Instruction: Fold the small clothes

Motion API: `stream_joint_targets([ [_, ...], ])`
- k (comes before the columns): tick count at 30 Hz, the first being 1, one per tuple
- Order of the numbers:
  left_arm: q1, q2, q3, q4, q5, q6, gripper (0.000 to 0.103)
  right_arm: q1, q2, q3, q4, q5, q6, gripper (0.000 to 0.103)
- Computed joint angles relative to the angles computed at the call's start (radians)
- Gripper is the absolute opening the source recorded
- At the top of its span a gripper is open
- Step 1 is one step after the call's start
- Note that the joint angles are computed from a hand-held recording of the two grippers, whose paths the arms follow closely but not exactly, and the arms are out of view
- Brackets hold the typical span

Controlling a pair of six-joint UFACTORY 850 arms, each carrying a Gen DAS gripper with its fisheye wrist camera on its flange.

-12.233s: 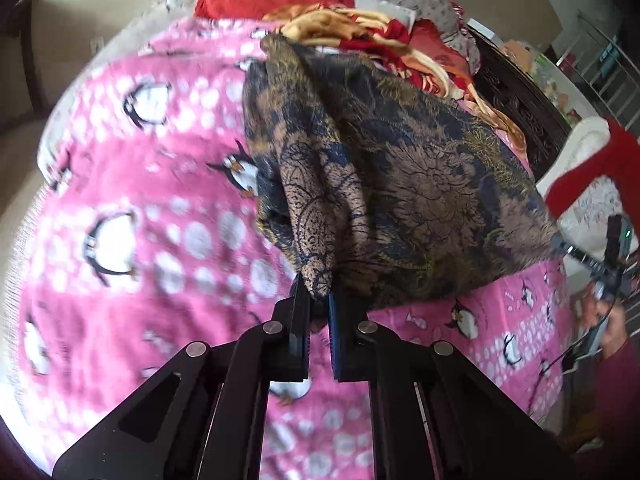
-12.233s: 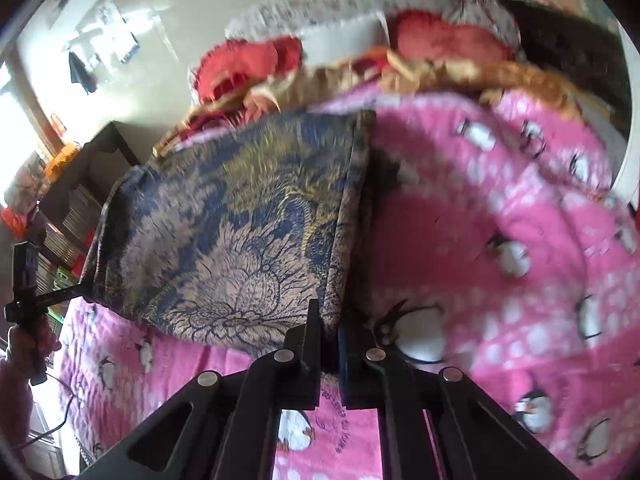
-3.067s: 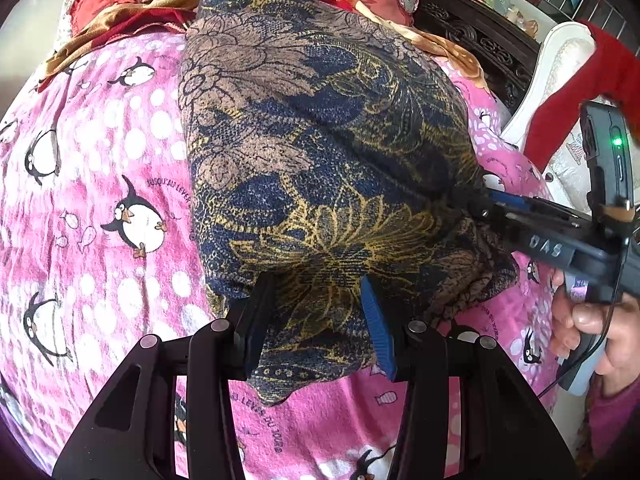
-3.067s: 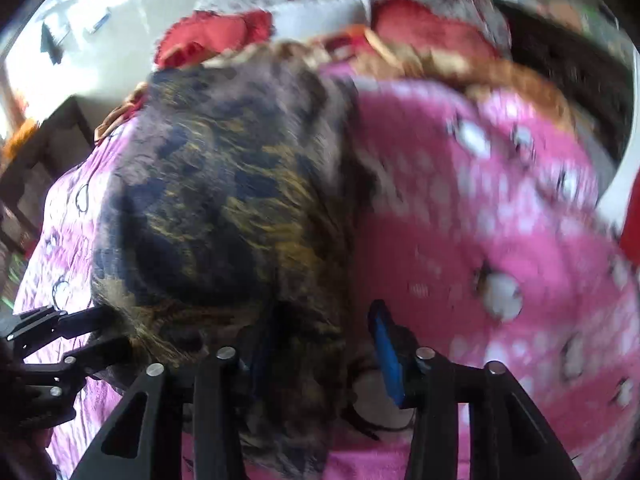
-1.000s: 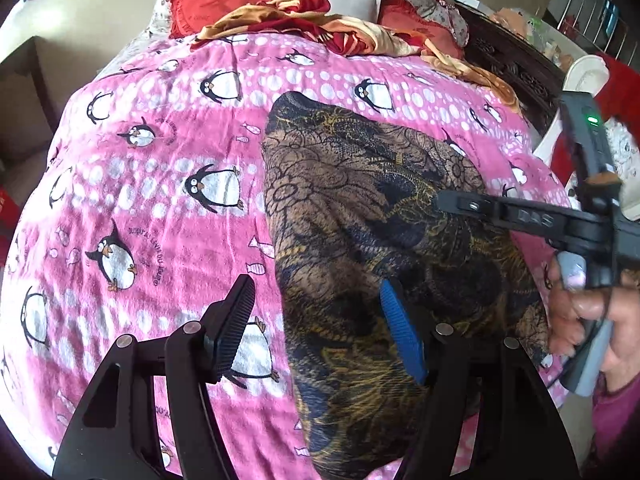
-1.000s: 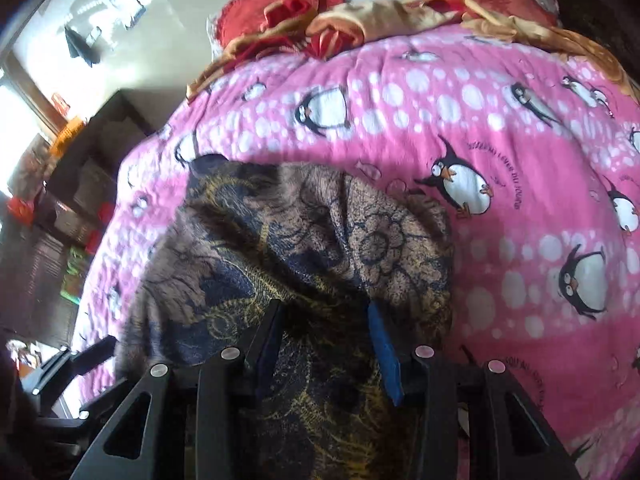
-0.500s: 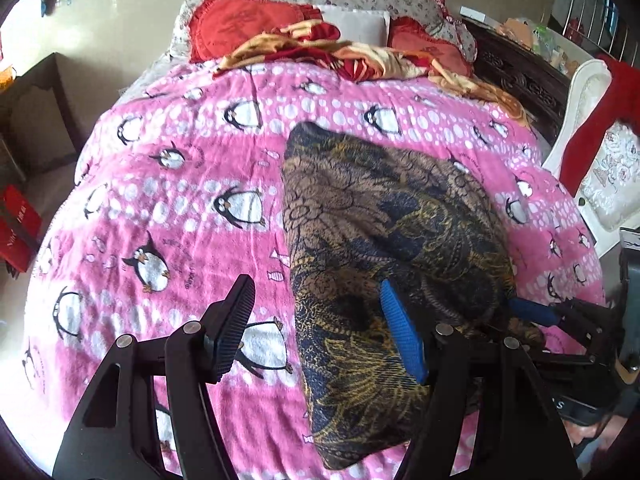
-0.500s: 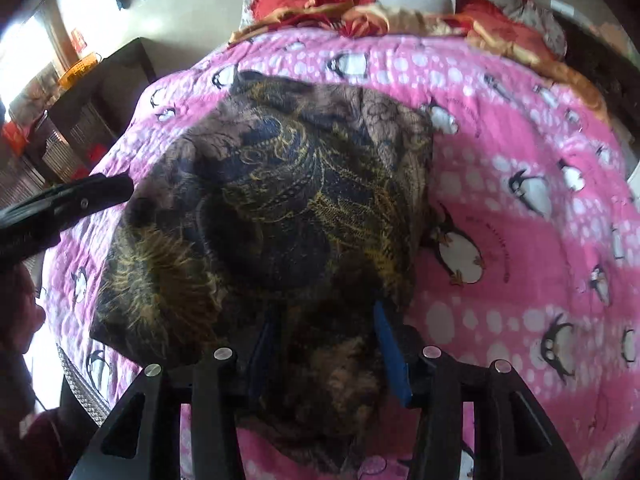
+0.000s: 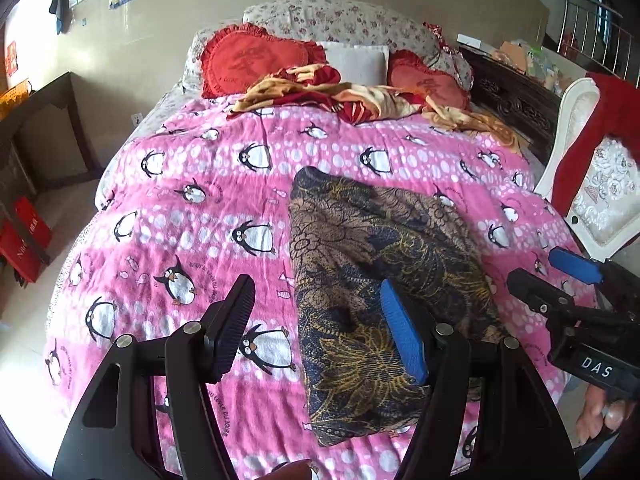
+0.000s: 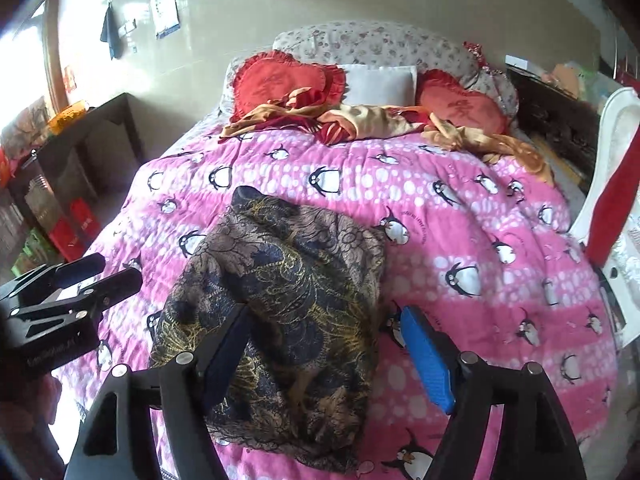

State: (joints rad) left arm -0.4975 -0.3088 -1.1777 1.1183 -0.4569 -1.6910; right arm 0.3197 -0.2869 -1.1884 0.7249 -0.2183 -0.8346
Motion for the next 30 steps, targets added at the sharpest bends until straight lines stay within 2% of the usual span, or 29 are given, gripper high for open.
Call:
stream_joint_targets([
  [2,-0.003,0.004,0.001,0.013,-0.002,-0.012,0.066,0.002,0.003,0.001,0.014,0.005,-0.007,0.076],
  [5,-0.005,0.005,0.0,0.017,0.002,-0.019,0.066,0.011,0.006,0.004,-0.062,0.024,0.077,0.082],
  [18,0.004,-0.008,-0.017,-0.012,0.014,0.01,0.066,0.018,-0.022,-0.031,-0.338,0.019,0.389,0.082],
  [30,0.021,-0.041,-0.042,-0.064,0.032,0.057,0.066,0.022,-0.063,-0.066,-0.427,-0.009,0.481,0.082],
])
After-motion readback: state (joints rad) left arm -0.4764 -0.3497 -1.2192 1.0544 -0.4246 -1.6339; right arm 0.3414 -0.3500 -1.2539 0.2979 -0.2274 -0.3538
